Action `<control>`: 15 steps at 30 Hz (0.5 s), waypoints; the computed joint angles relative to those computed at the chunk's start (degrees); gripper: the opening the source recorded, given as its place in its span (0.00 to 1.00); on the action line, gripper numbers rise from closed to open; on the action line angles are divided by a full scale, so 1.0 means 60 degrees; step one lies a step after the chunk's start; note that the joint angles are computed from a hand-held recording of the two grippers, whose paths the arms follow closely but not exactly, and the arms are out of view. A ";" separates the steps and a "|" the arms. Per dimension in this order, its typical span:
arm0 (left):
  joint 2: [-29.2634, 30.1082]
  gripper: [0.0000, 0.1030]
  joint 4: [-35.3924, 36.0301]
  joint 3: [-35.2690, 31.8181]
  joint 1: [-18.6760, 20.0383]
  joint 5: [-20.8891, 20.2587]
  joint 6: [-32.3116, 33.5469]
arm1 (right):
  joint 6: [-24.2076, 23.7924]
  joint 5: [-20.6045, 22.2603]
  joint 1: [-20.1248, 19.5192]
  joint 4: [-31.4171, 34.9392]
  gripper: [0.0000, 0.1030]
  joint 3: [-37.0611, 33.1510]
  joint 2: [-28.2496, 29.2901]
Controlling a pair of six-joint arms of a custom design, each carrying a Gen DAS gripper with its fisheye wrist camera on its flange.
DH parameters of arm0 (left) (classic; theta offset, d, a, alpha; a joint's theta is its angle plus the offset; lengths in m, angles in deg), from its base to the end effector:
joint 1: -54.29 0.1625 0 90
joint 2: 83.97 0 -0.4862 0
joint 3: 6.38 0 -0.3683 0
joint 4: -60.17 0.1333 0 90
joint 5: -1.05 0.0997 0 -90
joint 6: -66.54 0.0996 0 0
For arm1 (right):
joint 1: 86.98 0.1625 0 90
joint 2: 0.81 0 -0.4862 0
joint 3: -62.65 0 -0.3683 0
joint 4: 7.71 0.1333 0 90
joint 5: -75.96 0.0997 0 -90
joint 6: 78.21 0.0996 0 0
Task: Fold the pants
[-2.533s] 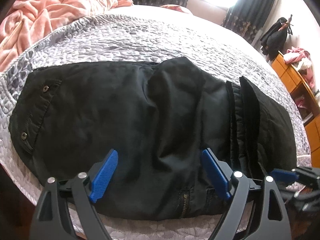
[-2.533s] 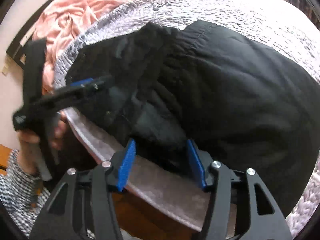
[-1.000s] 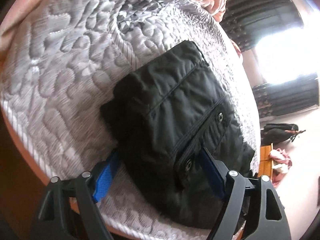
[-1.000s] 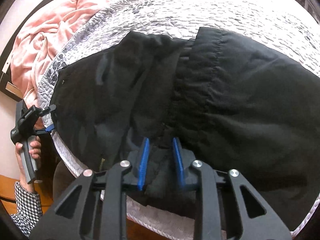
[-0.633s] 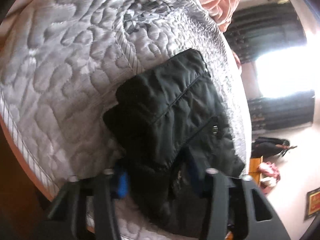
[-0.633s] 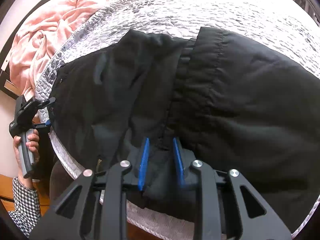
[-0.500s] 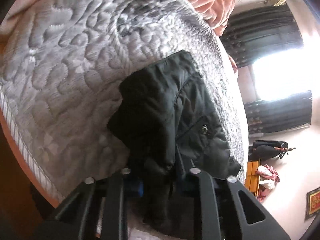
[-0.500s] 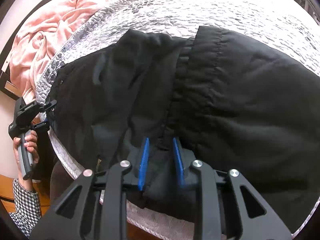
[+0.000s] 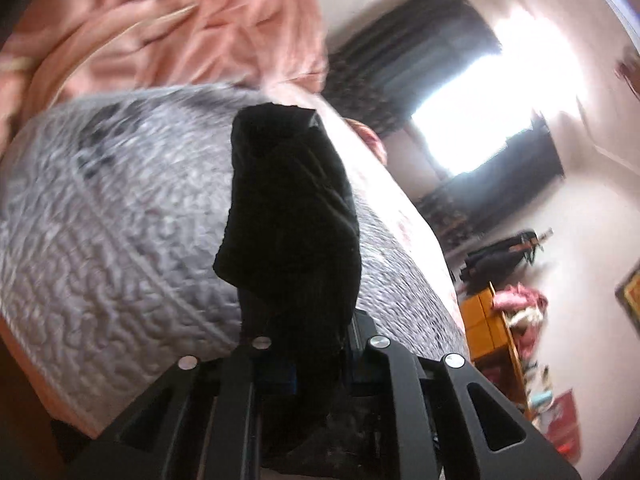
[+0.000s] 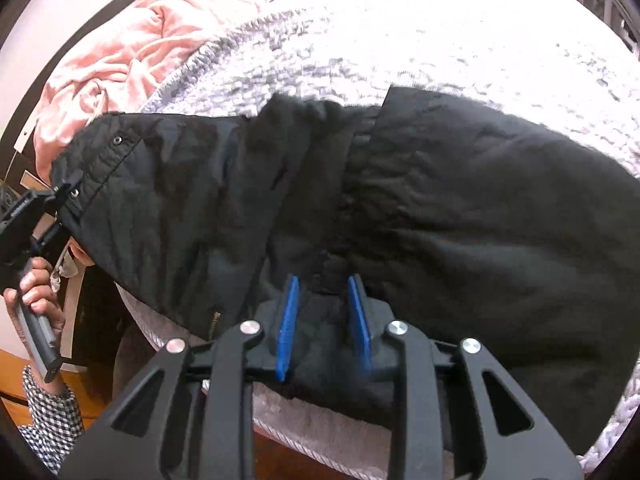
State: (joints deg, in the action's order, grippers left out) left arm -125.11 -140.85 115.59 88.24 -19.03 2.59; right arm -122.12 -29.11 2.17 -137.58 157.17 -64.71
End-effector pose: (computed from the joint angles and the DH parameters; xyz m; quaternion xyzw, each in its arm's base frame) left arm -0.3115 -0.4832 0.1394 -0.2034 0.7791 -0.5858 0.0918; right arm 0.0978 -0.6462 0.3326 0.3528 -0.9231 0.0242 0.1513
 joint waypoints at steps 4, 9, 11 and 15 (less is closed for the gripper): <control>0.0341 0.14 0.0001 -0.0952 0.0024 -0.0300 0.1415 | -0.0061 0.0085 -0.0083 -0.0186 0.26 -0.0086 -0.0250; 0.0779 0.15 0.0459 -0.1863 -0.0052 -0.0738 0.2405 | -0.0068 0.0069 -0.0292 -0.0496 0.28 -0.0262 -0.0469; 0.0955 0.15 0.0779 -0.2270 -0.0008 -0.0931 0.2800 | 0.0040 0.0071 -0.0435 -0.0483 0.28 -0.0446 -0.0487; 0.1442 0.17 0.1790 -0.3236 0.0036 -0.1545 0.3311 | 0.0151 -0.0003 -0.0668 -0.0462 0.28 -0.0722 -0.0486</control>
